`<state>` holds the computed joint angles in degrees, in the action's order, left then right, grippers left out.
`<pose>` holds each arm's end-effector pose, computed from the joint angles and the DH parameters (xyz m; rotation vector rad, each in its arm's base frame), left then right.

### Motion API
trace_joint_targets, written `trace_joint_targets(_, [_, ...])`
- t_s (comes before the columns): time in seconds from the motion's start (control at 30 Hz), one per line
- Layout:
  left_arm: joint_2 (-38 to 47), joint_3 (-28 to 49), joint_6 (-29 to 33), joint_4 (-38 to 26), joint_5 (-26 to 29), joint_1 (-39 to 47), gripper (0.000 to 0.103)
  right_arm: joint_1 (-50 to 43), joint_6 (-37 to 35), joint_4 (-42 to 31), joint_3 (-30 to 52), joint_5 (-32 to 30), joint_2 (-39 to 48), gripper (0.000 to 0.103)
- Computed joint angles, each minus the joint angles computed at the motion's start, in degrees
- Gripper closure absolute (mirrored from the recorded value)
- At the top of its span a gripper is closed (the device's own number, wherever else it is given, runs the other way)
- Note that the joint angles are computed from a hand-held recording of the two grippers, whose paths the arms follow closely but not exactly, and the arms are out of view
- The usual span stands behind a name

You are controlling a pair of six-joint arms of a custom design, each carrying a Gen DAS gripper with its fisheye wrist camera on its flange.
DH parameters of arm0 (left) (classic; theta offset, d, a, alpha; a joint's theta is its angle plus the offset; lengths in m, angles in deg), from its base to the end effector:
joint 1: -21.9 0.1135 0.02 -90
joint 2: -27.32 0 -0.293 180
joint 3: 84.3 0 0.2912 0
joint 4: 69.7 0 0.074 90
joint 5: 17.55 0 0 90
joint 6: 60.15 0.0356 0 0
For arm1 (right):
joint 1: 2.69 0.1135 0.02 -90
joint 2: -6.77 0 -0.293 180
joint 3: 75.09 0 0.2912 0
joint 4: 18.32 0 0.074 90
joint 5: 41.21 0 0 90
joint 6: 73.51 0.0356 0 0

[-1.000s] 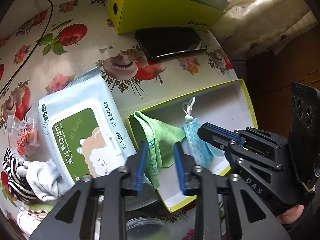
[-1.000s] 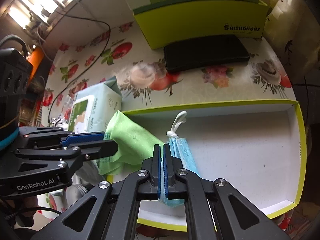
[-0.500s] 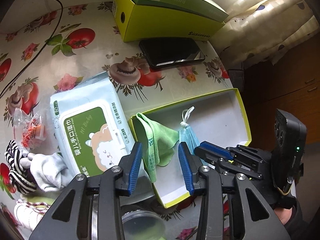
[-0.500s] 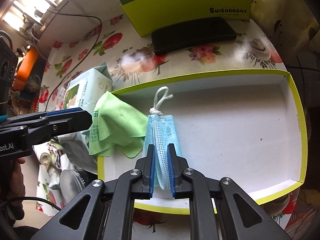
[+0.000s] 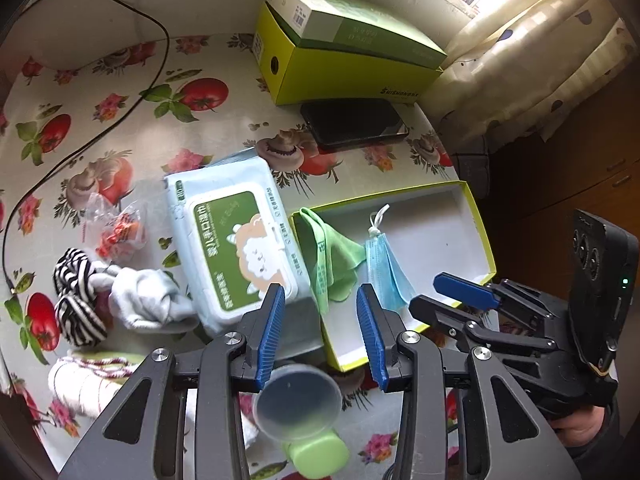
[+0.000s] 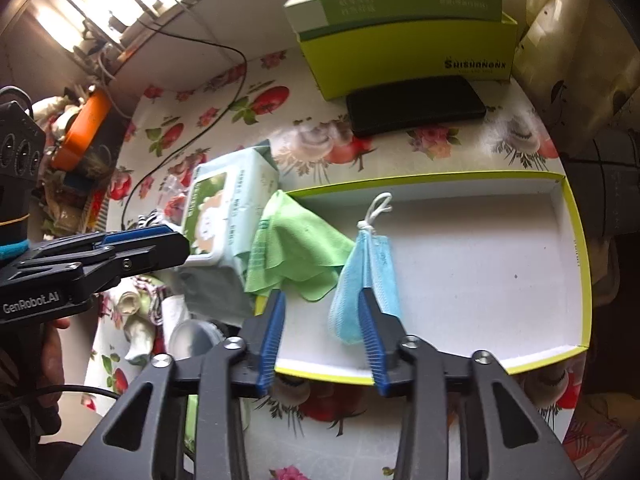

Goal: Organize soft objects
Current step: 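Open both tools to drop the cloth and mask into the tray, then move both tools back over the pile of soft items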

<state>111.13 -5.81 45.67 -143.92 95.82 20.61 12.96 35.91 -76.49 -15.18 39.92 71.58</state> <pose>0.2973 -0.0208 0.2729 0.4789 2.8195 -0.5535 0.2247 0.0686 0.2564 0.0389 2.7124 0.3962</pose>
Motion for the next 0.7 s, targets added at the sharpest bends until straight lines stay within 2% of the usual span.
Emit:
trace_joint_targets(0.23, [-6.98, -3.0, 3.38, -2.47, -0.48, 4.81, 0.064, 10.12, 5.2, -4.04, 1.16, 4.6, -4.31, 0.053])
trace_joint_targets(0.7, [-15.27, -7.2, 12.88, -6.67, -2.25, 18.55, 0.064, 27.25, 13.84, -5.68, 3.45, 10.15, -3.97, 0.052])
